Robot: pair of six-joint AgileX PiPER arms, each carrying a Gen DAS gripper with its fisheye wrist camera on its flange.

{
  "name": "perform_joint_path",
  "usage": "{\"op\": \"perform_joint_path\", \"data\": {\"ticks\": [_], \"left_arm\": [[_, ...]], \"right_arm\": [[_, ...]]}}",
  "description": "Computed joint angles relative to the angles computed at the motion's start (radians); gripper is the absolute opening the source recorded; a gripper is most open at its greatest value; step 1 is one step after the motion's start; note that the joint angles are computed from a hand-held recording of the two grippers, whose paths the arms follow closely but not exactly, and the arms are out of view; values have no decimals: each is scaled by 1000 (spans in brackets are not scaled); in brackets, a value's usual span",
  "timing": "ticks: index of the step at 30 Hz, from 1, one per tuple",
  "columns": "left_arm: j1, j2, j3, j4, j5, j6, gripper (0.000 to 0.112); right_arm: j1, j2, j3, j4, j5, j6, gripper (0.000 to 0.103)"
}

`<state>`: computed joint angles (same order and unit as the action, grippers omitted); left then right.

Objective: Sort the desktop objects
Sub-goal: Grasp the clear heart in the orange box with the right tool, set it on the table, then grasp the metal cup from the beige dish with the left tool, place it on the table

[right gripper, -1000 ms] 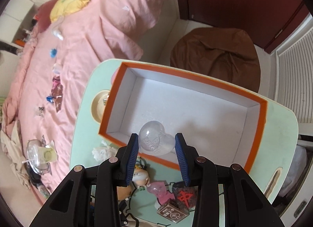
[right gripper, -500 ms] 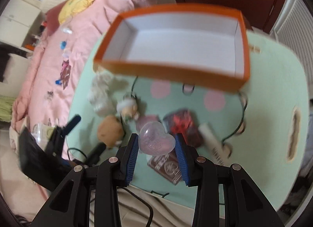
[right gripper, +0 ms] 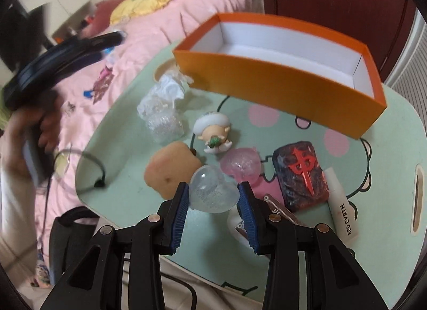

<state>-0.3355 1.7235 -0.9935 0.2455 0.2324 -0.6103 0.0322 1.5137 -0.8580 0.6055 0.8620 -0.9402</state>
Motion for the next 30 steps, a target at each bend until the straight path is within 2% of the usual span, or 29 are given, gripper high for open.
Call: {"op": "perform_joint_path", "data": {"ticks": [2,3,5,9,13,16,18,19,23,25,28,30], "left_arm": [[-1,120,-127,-59,85,150,53],[-7,165,-178,-75,123,195,48],[-15,242,-258,-139,169,297,48],[-5,306,-327,-383,215,556,48],[-20,349,-367,-350,250,522,48],[10,347,-330,-502,189,645,47],[23,341,-311,-620,184,741,29],[24,338,-310,-638,191,747,29],[-4,316,-272,-522,164,683,29],[-2,280,-235,-518,131,657,29],[4,173,-151,-609,71,713,29],[-7,63,-81,-695,58,778,29]], "right_arm": [[-39,-6,12,62,23,-45,39],[-62,-4,13,91,42,-61,41],[-98,2,12,128,71,-84,42],[-139,18,-1,152,99,-94,43],[-171,39,-33,147,140,-87,43],[-182,51,-50,153,168,-89,43],[-188,62,-60,157,183,-93,44],[-191,62,-60,159,185,-94,44],[-199,66,-57,177,193,-102,44],[-199,70,-58,183,191,-104,44],[-205,65,-54,197,180,-113,44],[-225,52,-53,208,184,-126,44]]}}
